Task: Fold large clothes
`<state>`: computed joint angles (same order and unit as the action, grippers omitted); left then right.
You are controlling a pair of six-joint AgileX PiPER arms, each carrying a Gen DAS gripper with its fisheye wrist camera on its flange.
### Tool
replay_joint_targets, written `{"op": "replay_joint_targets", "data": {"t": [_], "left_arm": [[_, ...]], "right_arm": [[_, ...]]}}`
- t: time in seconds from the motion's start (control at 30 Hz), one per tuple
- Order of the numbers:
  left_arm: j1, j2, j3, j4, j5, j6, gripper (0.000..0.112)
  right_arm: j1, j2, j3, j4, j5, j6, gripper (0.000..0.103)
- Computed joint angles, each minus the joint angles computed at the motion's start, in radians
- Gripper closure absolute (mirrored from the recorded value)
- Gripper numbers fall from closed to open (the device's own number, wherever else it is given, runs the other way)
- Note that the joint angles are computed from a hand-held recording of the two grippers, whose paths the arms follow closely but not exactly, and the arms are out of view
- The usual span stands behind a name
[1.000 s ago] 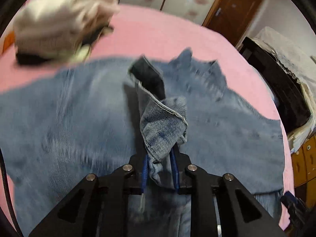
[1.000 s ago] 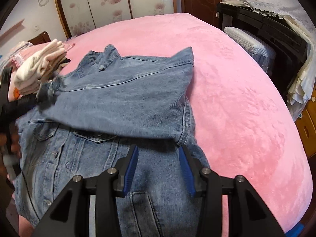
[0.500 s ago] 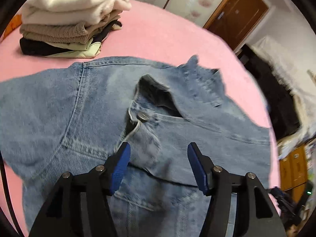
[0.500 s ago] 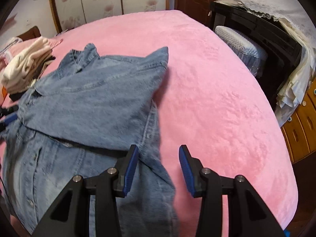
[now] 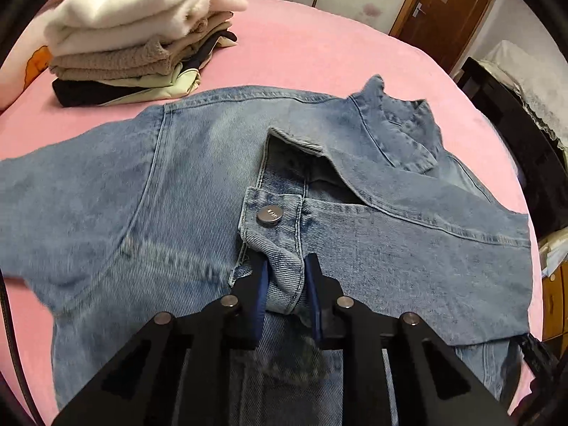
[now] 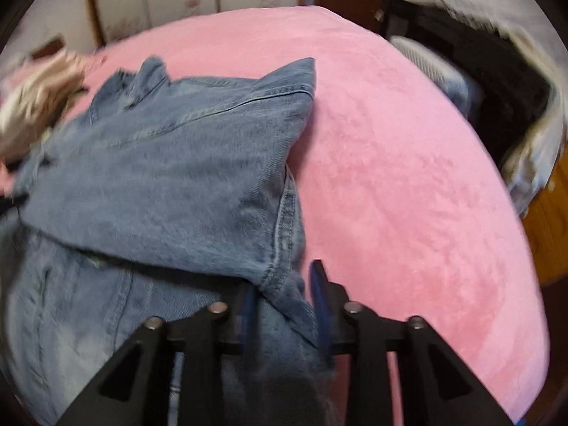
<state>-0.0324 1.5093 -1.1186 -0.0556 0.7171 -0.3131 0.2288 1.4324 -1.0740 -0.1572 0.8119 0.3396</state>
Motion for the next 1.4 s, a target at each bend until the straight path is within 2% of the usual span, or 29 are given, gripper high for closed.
{"op": "replay_joint_targets", "data": {"t": [0.1,0.2,0.27,0.37,0.43,0.47,0.5,0.6,0.67,0.77,0.83,0.93,1.03,1.07,1.1,1.13,1.2,1.3,1.4], "left_arm": [[-0.052,-0.037,0.054,0.084,-0.018,-0.066,0.094],[-0.073,-0.043,0.075,0.126,-0.034,-0.077,0.093],[-0.044,-0.049,0.06,0.059,-0.011,-0.005,0.091],[-0.005,-0.077,0.023,-0.012,0.051,0.081,0.079],[0.025,-0.116,-0.005,-0.061,0.091,0.155,0.068],[0.031,-0.136,-0.02,-0.059,0.1,0.164,0.058],[0.031,-0.151,-0.031,-0.046,0.098,0.159,0.053],[0.024,-0.133,-0.118,-0.034,0.092,0.159,0.052],[-0.006,-0.069,-0.191,-0.011,0.09,0.13,0.052],[-0.057,0.046,-0.286,0.029,0.091,0.066,0.054],[-0.076,0.122,-0.337,0.013,0.094,0.068,0.064],[-0.115,0.22,-0.391,0.044,0.102,0.05,0.074],[-0.101,0.294,-0.398,0.046,0.109,0.051,0.077],[-0.091,0.312,-0.397,0.035,0.113,0.059,0.084],[-0.07,0.331,-0.387,0.009,0.107,0.082,0.092],[-0.053,0.337,-0.375,-0.022,0.094,0.109,0.094],[-0.014,0.326,-0.33,-0.11,0.047,0.193,0.095],[0.008,0.319,-0.307,-0.165,0.031,0.243,0.096],[-0.007,0.309,-0.308,-0.138,0.034,0.221,0.094]], "right_arm": [[-0.109,-0.011,0.035,0.158,-0.029,-0.077,0.076],[-0.169,0.002,0.04,0.251,-0.025,-0.149,0.074],[-0.155,0.002,0.007,0.219,0.019,-0.152,0.072],[-0.107,-0.029,-0.048,0.156,0.106,-0.147,0.071],[-0.075,-0.066,-0.093,0.114,0.169,-0.165,0.069],[-0.061,-0.087,-0.11,0.086,0.188,-0.165,0.069],[-0.042,-0.116,-0.133,0.049,0.204,-0.164,0.069],[-0.007,-0.125,-0.209,-0.01,0.201,-0.129,0.066],[0.008,-0.083,-0.264,-0.033,0.175,-0.102,0.066],[0.051,0.081,-0.388,-0.083,0.121,-0.02,0.066],[0.051,0.199,-0.475,-0.034,0.106,-0.029,0.067],[0.056,0.389,-0.617,-0.012,0.13,-0.031,0.085],[0.046,0.521,-0.71,-0.059,0.18,0.005,0.087],[0.04,0.545,-0.72,-0.077,0.186,0.024,0.093],[0.027,0.56,-0.724,-0.09,0.187,0.037,0.093],[0.013,0.569,-0.724,-0.099,0.188,0.049,0.094],[-0.02,0.571,-0.721,-0.066,0.181,0.041,0.103],[-0.037,0.556,-0.704,-0.043,0.174,0.024,0.103],[-0.025,0.55,-0.702,-0.065,0.191,0.028,0.103]]}}
